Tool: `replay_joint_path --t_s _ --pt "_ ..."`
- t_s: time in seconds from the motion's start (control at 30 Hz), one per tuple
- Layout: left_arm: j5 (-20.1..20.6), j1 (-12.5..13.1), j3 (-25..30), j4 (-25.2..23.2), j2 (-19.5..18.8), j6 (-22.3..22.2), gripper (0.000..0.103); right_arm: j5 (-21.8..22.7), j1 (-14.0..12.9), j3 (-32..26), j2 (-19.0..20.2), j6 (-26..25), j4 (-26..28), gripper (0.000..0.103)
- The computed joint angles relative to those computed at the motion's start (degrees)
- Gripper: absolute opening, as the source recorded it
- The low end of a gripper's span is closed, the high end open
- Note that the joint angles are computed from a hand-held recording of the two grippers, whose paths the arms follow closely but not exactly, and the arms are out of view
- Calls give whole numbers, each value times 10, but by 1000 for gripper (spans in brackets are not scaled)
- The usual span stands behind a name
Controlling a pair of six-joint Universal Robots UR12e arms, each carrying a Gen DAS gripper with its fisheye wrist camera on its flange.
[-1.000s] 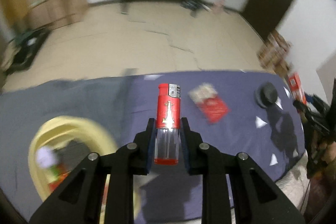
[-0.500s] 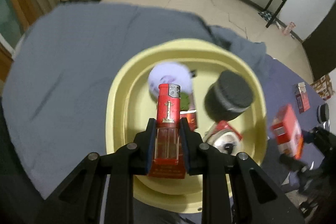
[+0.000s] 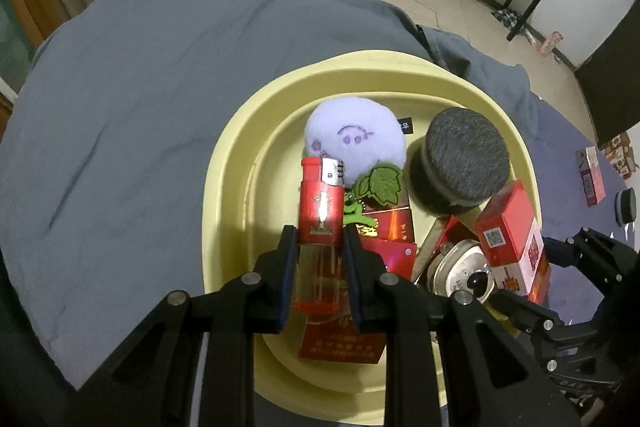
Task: Organize rigid objects
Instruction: 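Carry the lighter and Double Happiness box into the yellow tray and open both tools, then grasp the silver-and-red box with the left tool while the right tool grasps another black foam cylinder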
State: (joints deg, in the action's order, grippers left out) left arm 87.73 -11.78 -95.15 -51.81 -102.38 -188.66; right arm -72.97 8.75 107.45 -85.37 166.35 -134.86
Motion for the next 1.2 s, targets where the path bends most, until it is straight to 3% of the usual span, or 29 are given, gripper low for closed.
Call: replay_joint_path --t_s 0.07,0.13,0.2,0.27,0.37,0.53,0.63,0.77,0.83,0.93,1.0,1.1,1.2 --pt "-2 1 1 -2 2 2 25 2 -1 -2 0 -1 7 58" --pt "-11 1 2 -5 6 -1 31 9 -5 0 -6 1 9 74" --pt "-15 -2 7 -3 9 1 54 29 -14 3 -14 5 6 86" --pt "-11 -8 10 15 13 0 88 50 -25 8 -25 10 -3 90" --pt "-22 -22 27 34 10 -10 99 56 -40 16 -42 14 -13 100" --pt "-51 -60 91 11 -29 -11 103 23 -91 42 -83 26 -29 103" --pt "-52 -92 145 -18 -68 -9 103 -36 -136 66 -113 23 -45 103" --pt "-73 -131 222 -65 -128 -32 103 -152 -210 117 -157 25 -107 103" --pt "-70 -152 259 -74 -159 -46 103 -176 -245 141 -175 29 -122 103" --pt "-60 -174 300 -85 -194 -74 103 -181 -293 167 -191 40 -134 103" --pt "-70 -183 325 -101 -214 -94 103 -158 -320 176 -196 51 -127 103" --pt "-52 -197 351 -119 -237 -111 103 -131 -334 177 -190 55 -118 103" --pt "-35 -206 368 -144 -253 -105 103 -140 -332 171 -180 50 -110 103"
